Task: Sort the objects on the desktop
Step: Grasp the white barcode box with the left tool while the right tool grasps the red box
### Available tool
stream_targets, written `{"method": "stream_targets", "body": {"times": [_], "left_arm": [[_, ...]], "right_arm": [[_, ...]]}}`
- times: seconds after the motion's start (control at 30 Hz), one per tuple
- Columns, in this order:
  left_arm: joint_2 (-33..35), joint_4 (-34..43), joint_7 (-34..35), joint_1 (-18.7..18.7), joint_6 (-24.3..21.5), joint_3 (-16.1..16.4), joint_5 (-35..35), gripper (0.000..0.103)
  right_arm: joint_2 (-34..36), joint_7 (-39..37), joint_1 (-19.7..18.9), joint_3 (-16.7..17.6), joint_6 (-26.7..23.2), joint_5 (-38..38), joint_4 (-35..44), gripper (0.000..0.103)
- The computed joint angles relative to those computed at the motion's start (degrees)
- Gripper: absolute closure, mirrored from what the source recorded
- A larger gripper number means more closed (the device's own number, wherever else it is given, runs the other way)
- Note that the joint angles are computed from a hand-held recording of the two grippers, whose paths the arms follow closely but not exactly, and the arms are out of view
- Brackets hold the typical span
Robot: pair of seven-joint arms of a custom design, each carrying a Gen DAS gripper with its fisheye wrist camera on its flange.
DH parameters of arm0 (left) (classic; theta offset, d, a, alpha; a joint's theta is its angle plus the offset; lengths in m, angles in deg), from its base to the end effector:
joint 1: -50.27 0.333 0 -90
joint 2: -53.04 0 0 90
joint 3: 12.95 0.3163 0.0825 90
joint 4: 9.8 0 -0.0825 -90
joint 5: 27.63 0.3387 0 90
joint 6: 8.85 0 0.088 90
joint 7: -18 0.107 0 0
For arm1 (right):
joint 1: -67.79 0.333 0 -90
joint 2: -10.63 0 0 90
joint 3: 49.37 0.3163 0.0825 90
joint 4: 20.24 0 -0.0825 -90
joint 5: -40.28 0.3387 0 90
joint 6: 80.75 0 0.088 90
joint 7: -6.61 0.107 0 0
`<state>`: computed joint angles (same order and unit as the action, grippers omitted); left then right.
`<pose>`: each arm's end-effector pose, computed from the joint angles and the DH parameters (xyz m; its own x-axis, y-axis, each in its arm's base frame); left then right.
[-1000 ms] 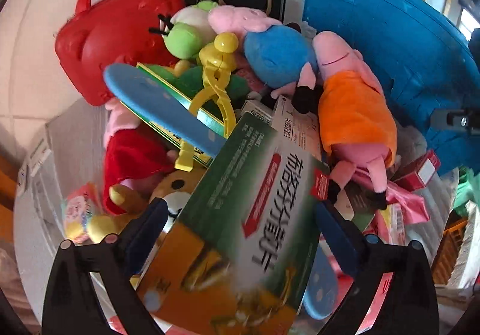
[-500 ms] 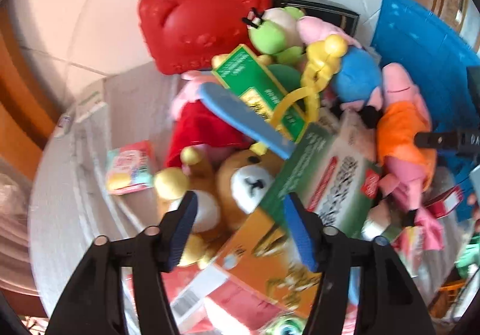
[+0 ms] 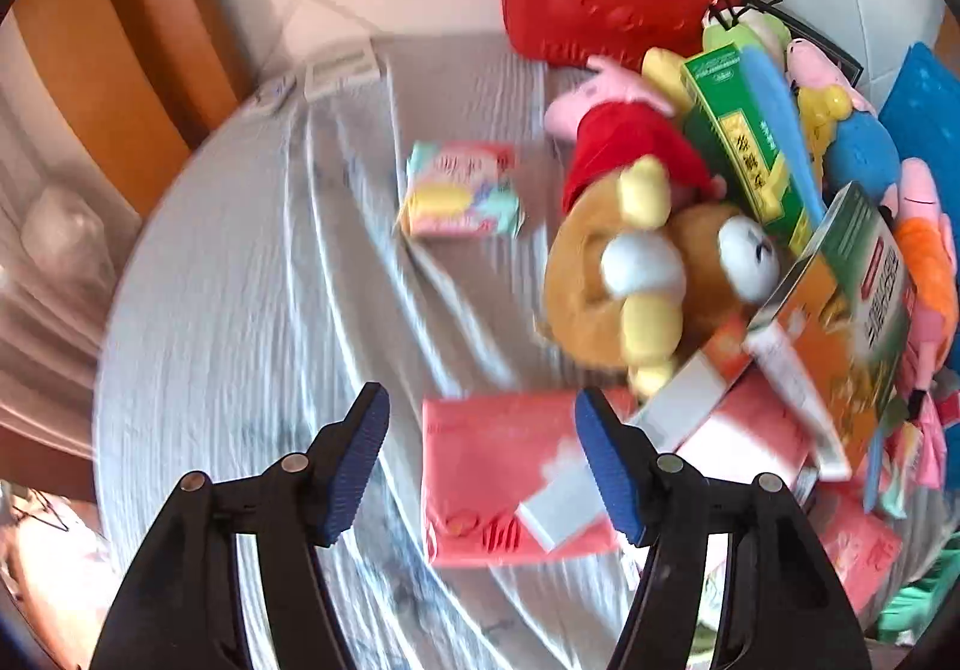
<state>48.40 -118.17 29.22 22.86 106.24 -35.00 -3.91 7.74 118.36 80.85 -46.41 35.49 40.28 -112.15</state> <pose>0.3481 -0.3802 0.5696 0.3447 -0.9363 0.0670 -0.8324 -0.3379 -0.4393 0.5100 0.1474 0.6864 -0.0604 -0.9841 -0.1671 -0.8959 0.1272 -0.4258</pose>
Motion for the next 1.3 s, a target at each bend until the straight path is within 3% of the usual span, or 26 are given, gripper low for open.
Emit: {"method": "stream_targets", "body": {"times": [0.13, 0.2, 0.37, 0.57, 0.7, 0.77, 0.87, 0.9, 0.97, 1.0, 1.1, 1.23, 1.3], "left_arm": [[-1.4, -3.9, 2.8, 0.0, 8.0, 0.0, -0.9, 0.039], [1.3, -2.1, 4.6, -0.1, 7.2, -0.5, 0.4, 0.036], [3.7, -1.4, 4.8, -0.8, 11.4, 0.3, 2.4, 0.033], [6.5, 3.6, 6.6, -2.7, 6.1, 0.8, 4.6, 0.033], [5.2, 2.0, 5.2, -3.1, 7.5, 1.1, 4.4, 0.033], [6.0, 3.2, 6.5, -3.8, 3.6, 0.5, 4.7, 0.033], [5.3, 2.5, 6.3, -4.7, 2.8, 0.0, 4.7, 0.033], [5.4, 2.7, 6.6, -5.0, 2.2, -0.3, 4.2, 0.035], [8.8, 6.8, 8.3, -6.5, -6.0, -1.2, 3.4, 0.037], [10.0, 7.6, 8.9, -7.3, -8.0, -1.1, 3.2, 0.037], [10.6, 7.1, 8.8, -8.6, -7.2, -0.5, 2.8, 0.037], [10.8, 10.3, 6.7, -10.7, -10.7, 0.0, 9.3, 0.037], [10.0, 10.4, 7.5, -10.3, -9.9, 0.5, 10.0, 0.037]], "right_arm": [[-2.5, 0.7, -0.8, -0.6, -0.1, 0.4, -2.7, 0.013], [-3.6, 1.7, -1.0, -0.4, -0.5, -1.2, -3.9, 0.013], [-6.7, 2.9, -1.6, -0.5, -0.7, -0.7, -7.7, 0.013], [-10.4, 1.5, -1.3, -0.3, -1.2, 0.8, -11.5, 0.013], [-15.2, 0.4, -0.8, 0.5, 1.4, 1.5, -15.0, 0.013], [-17.3, 1.2, -1.0, 1.0, 2.8, 0.9, -16.5, 0.014], [-19.0, 0.2, -0.5, 1.0, 2.9, 1.3, -18.2, 0.027], [-18.9, -0.5, -0.3, 0.9, 2.7, 1.9, -18.4, 0.030], [-18.9, -2.5, 0.7, 0.6, 3.5, 4.0, -19.8, 0.031], [-18.7, -3.6, 1.2, 0.3, 4.6, 5.3, -20.6, 0.031], [-17.0, -5.4, 1.6, 0.5, 6.3, 6.3, -21.0, 0.031], [-13.8, -7.7, 1.9, 1.3, 6.0, 4.9, -19.3, 0.031], [-12.6, -8.6, 2.1, 1.7, 6.2, 4.0, -18.9, 0.031]]}}
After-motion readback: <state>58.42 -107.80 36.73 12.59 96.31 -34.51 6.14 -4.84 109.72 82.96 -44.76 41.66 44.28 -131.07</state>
